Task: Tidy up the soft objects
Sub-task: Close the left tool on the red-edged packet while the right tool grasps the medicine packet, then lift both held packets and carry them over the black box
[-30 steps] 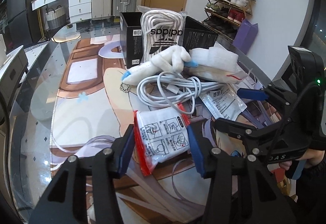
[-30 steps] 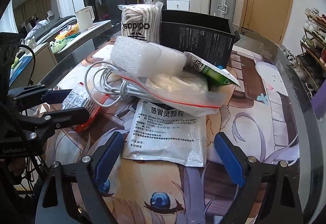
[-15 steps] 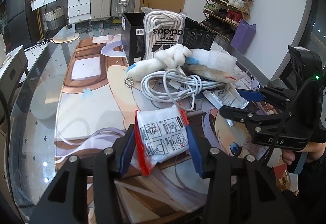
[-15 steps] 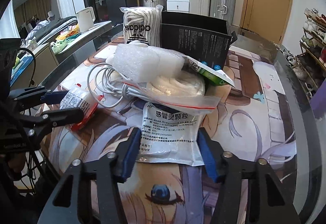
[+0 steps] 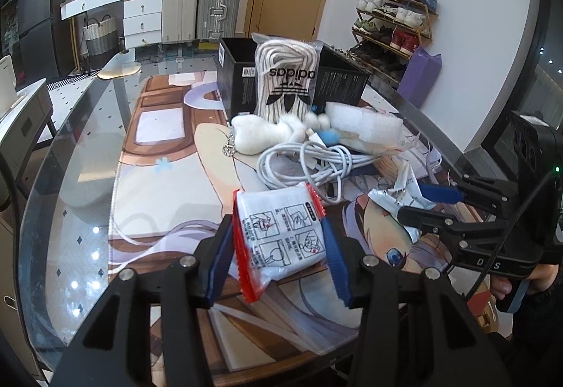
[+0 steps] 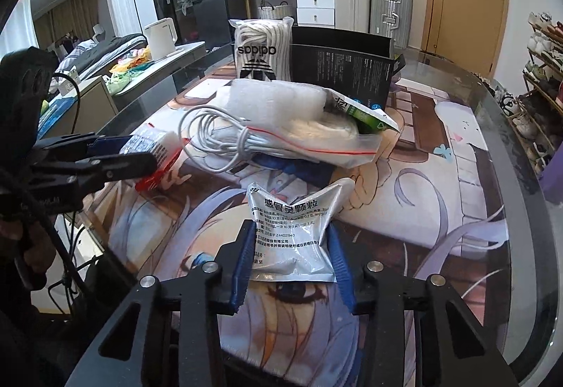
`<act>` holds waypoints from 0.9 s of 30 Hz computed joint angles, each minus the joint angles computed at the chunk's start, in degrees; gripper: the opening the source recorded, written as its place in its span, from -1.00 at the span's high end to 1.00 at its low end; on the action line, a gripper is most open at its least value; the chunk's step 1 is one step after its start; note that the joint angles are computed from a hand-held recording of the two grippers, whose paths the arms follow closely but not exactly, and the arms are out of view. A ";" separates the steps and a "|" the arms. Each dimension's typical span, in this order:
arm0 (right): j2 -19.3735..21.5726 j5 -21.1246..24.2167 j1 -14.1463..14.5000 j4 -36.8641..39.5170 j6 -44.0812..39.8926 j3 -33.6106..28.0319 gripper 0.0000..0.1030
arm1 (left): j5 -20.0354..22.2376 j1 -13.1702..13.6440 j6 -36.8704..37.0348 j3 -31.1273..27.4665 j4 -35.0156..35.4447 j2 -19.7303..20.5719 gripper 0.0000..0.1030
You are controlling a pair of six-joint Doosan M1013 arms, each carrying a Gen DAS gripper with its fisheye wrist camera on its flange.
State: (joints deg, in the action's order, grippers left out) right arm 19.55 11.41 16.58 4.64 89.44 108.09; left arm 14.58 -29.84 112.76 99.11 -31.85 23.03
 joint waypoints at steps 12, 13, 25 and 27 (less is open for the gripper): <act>-3.70 -4.93 0.07 11.94 -12.68 2.95 0.20 | -2.21 -0.11 5.49 1.05 -5.45 -1.48 0.07; -3.87 -5.30 0.19 12.45 -13.10 2.96 0.20 | -2.42 -0.11 5.91 1.05 -5.87 -1.59 0.07; -4.80 -8.60 -0.17 25.87 -27.07 1.26 0.20 | -4.30 -0.12 6.68 -1.27 -6.93 -1.68 0.07; -4.70 -8.81 -0.40 30.68 -31.73 0.71 0.20 | -4.61 -0.10 5.35 -1.84 -5.45 -1.51 0.07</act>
